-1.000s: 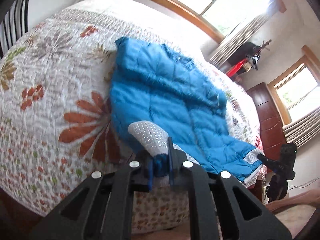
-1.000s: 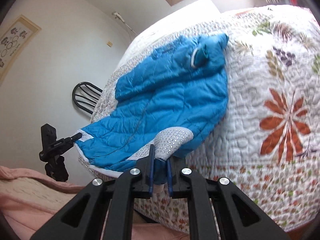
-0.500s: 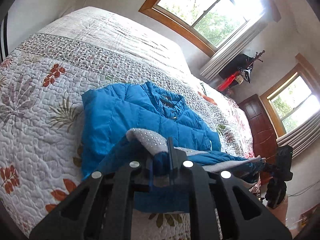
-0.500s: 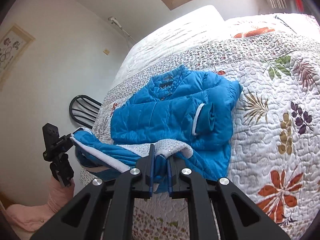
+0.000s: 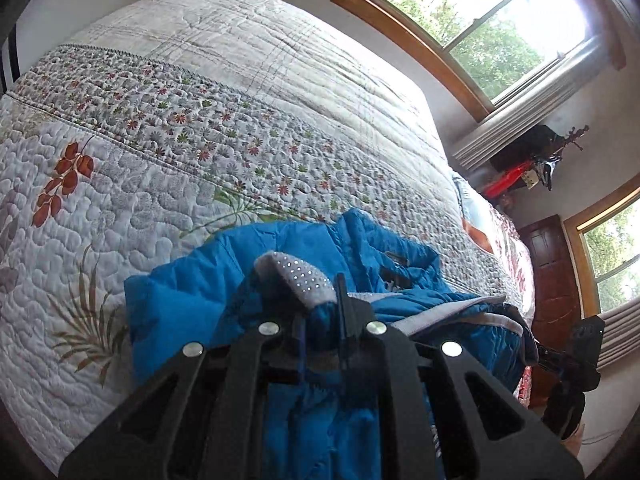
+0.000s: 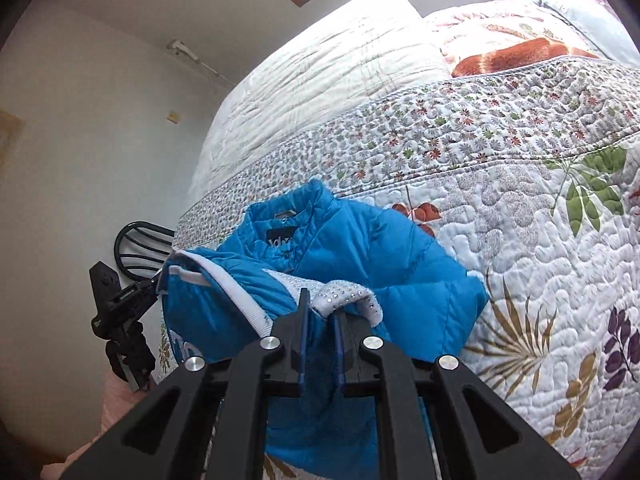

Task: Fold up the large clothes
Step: 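Lift the hem with both grippers and fold it toward the collar, then open both grippers and release the folded hem onto the jacket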

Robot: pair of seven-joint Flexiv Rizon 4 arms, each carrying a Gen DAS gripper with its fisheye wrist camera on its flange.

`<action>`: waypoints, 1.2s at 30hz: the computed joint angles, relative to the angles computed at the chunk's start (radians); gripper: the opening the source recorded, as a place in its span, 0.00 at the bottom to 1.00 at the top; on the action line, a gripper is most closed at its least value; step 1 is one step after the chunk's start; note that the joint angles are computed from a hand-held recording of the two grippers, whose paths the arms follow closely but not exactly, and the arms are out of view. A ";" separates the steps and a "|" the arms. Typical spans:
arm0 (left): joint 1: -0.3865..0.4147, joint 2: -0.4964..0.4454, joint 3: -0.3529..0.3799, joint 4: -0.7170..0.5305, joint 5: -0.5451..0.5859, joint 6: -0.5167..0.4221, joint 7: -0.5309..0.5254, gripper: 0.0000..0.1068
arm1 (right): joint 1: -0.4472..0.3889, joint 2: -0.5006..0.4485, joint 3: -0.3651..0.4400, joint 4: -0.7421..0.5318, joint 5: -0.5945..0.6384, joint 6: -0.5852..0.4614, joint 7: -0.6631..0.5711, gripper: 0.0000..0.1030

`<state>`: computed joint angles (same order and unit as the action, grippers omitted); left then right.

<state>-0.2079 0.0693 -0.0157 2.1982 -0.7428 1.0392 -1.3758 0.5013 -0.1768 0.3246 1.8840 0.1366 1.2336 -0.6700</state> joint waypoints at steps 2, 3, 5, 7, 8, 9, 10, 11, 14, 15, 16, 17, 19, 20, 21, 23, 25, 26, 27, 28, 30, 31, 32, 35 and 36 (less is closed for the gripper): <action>0.012 -0.064 -0.009 -0.034 0.020 0.000 -0.009 0.09 | -0.018 -0.048 0.001 -0.036 0.034 -0.019 -0.033 0.09; 0.018 -0.089 -0.014 -0.048 0.037 -0.001 -0.024 0.09 | -0.027 -0.070 0.003 -0.050 0.049 -0.025 -0.048 0.09; 0.029 -0.139 -0.025 -0.076 0.071 0.002 -0.044 0.10 | -0.042 -0.104 0.006 -0.073 0.075 -0.030 -0.066 0.09; 0.038 -0.176 -0.032 -0.097 0.107 0.005 -0.063 0.10 | -0.057 -0.134 0.012 -0.090 0.100 -0.030 -0.080 0.09; 0.041 -0.191 -0.036 -0.107 0.123 0.007 -0.073 0.10 | -0.063 -0.145 0.014 -0.096 0.108 -0.031 -0.085 0.09; 0.044 -0.203 -0.039 -0.112 0.132 0.008 -0.078 0.10 | -0.070 -0.156 0.018 -0.102 0.118 -0.032 -0.094 0.09; 0.048 -0.213 -0.042 -0.117 0.139 0.007 -0.082 0.11 | -0.077 -0.164 0.024 -0.107 0.129 -0.034 -0.104 0.09; 0.051 -0.220 -0.045 -0.120 0.142 0.005 -0.083 0.11 | -0.082 -0.171 0.029 -0.112 0.138 -0.037 -0.113 0.09; 0.061 -0.222 -0.053 -0.128 0.135 -0.016 -0.071 0.13 | -0.103 -0.173 0.049 -0.119 0.178 -0.037 -0.146 0.12; 0.065 -0.219 -0.055 -0.130 0.126 -0.031 -0.061 0.15 | -0.106 -0.166 0.052 -0.116 0.189 -0.029 -0.154 0.14; 0.073 -0.212 -0.058 -0.130 0.099 -0.055 -0.035 0.17 | -0.106 -0.156 0.053 -0.109 0.194 -0.023 -0.160 0.14; 0.077 -0.207 -0.058 -0.133 0.078 -0.074 -0.021 0.18 | -0.108 -0.145 0.056 -0.104 0.203 -0.019 -0.166 0.17; 0.086 -0.182 -0.059 -0.118 -0.014 -0.106 0.040 0.26 | -0.111 -0.122 0.064 -0.096 0.224 -0.019 -0.183 0.20; 0.087 -0.165 -0.055 -0.106 -0.055 -0.114 0.067 0.28 | -0.108 -0.112 0.062 -0.092 0.227 -0.020 -0.188 0.23; 0.085 -0.149 -0.047 -0.097 -0.075 -0.120 0.078 0.40 | -0.103 -0.103 0.059 -0.088 0.227 -0.020 -0.189 0.31; 0.080 -0.108 -0.027 -0.072 -0.078 -0.100 0.082 0.58 | -0.054 -0.062 0.006 -0.042 0.135 -0.010 -0.110 0.67; 0.081 -0.070 -0.006 -0.052 -0.044 -0.101 0.073 0.58 | -0.030 -0.027 -0.020 -0.004 0.049 -0.008 -0.067 0.71; 0.082 -0.048 0.005 -0.038 -0.022 -0.104 0.071 0.58 | -0.032 -0.017 -0.014 0.003 0.047 -0.009 -0.070 0.70; 0.084 -0.033 0.015 -0.029 0.007 -0.113 0.069 0.58 | -0.027 -0.004 -0.015 0.016 0.031 -0.014 -0.056 0.70; 0.089 -0.014 0.024 -0.017 0.062 -0.125 0.054 0.58 | -0.025 0.006 -0.011 0.023 0.025 -0.023 -0.055 0.70; 0.092 0.014 0.032 0.009 0.153 -0.137 0.032 0.58 | -0.016 0.015 0.003 0.036 0.023 -0.035 -0.062 0.70; 0.092 0.032 0.036 0.025 0.191 -0.148 0.031 0.58 | -0.009 0.017 0.007 0.043 0.020 -0.038 -0.064 0.70; 0.089 0.047 0.039 0.042 0.214 -0.147 0.036 0.58 | 0.002 0.018 0.006 0.050 0.002 -0.050 -0.049 0.69; 0.069 0.085 0.041 0.093 0.227 -0.125 0.054 0.59 | 0.030 -0.002 -0.005 0.056 -0.057 -0.087 -0.002 0.61; 0.059 0.092 0.039 0.104 0.216 -0.114 0.058 0.59 | 0.037 -0.011 -0.010 0.056 -0.074 -0.091 0.017 0.55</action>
